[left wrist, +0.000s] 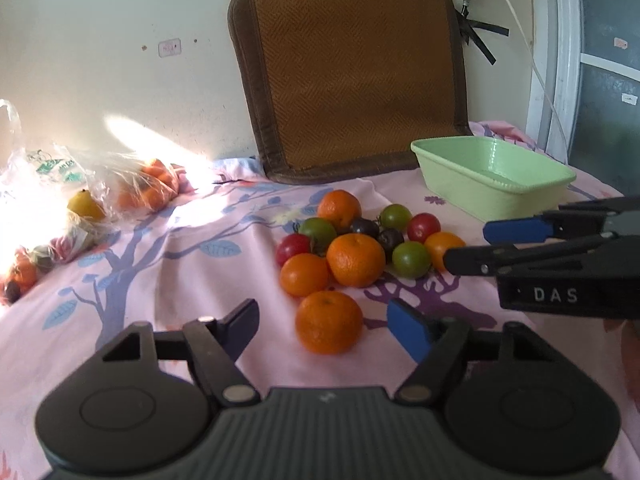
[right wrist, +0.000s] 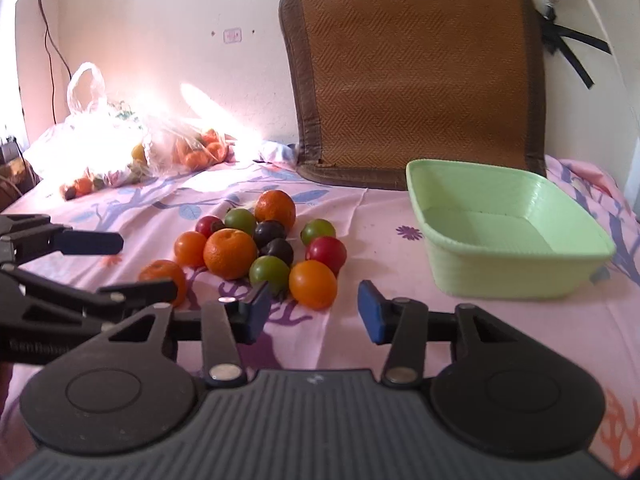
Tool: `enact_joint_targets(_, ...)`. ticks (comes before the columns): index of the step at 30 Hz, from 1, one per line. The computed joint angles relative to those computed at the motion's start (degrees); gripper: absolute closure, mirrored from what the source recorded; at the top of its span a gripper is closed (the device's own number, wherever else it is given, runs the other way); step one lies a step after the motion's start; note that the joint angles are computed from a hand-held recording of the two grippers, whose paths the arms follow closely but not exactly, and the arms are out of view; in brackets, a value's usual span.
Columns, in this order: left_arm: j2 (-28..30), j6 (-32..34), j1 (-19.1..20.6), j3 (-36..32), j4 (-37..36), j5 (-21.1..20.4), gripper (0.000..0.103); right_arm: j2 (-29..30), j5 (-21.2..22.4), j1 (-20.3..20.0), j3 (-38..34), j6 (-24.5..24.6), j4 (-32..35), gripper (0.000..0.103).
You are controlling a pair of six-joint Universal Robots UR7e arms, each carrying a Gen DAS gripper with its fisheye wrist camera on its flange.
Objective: Organize fruits
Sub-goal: 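Grasp a mandarin orange with the left tool while the right tool grasps an orange cherry tomato, then carry both fruits over the green bowl and open both tools to drop them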
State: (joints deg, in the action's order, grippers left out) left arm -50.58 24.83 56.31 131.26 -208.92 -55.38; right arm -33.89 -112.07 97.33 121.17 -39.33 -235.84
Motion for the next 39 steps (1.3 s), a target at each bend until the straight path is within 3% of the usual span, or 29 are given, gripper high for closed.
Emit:
enact_joint_targets(1, 0.12, -0.16, 0.20, -0.08, 0.45, -0.13, 0.036, -0.05, -0.10, -0.13, -0.47, -1.05, 0.87, 0.053)
enact_joint_targets(4, 0.08, -1.15, 0.73, -0.25, 2.40, -0.50, 0.056, -0.63, 0.37, -0.65, -1.26, -3.21, 4.25, 0.054)
enact_joint_targets(6, 0.03, -1.17, 0.78, -0.02, 1.85, -0.70, 0.063, -1.26, 2.47, -1.35, -0.72, -4.05, 5.43, 0.063)
enact_joint_targets(8, -0.38, -1.72, 0.80, 0.36, 2.01, -1.17, 0.064, -0.90, 2.31, -1.46, -0.47, -5.65, 4.08, 0.074)
enact_joint_targets(12, -1.98, -4.25, 0.20, 1.52, 3.91, -2.60, 0.064, -1.77, 4.03, -2.16, 2.70, -4.41, 1.32, 0.074)
enact_joint_targets(17, -1.96, -4.57, -2.03, 0.27, 6.01, -7.18, 0.064, -0.67, 5.65, -3.08, 7.00, -6.15, -12.95, 0.074)
enact_joint_targets(22, 3.12, -2.50, -4.64, -7.23, 7.73, -12.82, 0.064, -0.86, 5.65, -4.67, 5.87, -8.66, -25.44, 0.074)
enact_joint_targets(30, 13.96, -5.05, -5.77, -20.99, 15.01, -12.51, 0.064, -2.48, 2.75, -8.31, 0.64, -9.89, -26.13, 0.074)
enact_joint_targets(37, 16.60, -5.66, -5.34, -23.37, 15.74, -10.93, 0.062, -2.08, 2.52, -9.42, 0.09, -9.69, -25.16, 0.072)
enact_joint_targets(39, 16.49, -5.14, -5.53, -22.94, 14.56, -10.52, 0.056, -1.80, 2.49, -9.48, -0.09, -9.57, -25.80, 0.072)
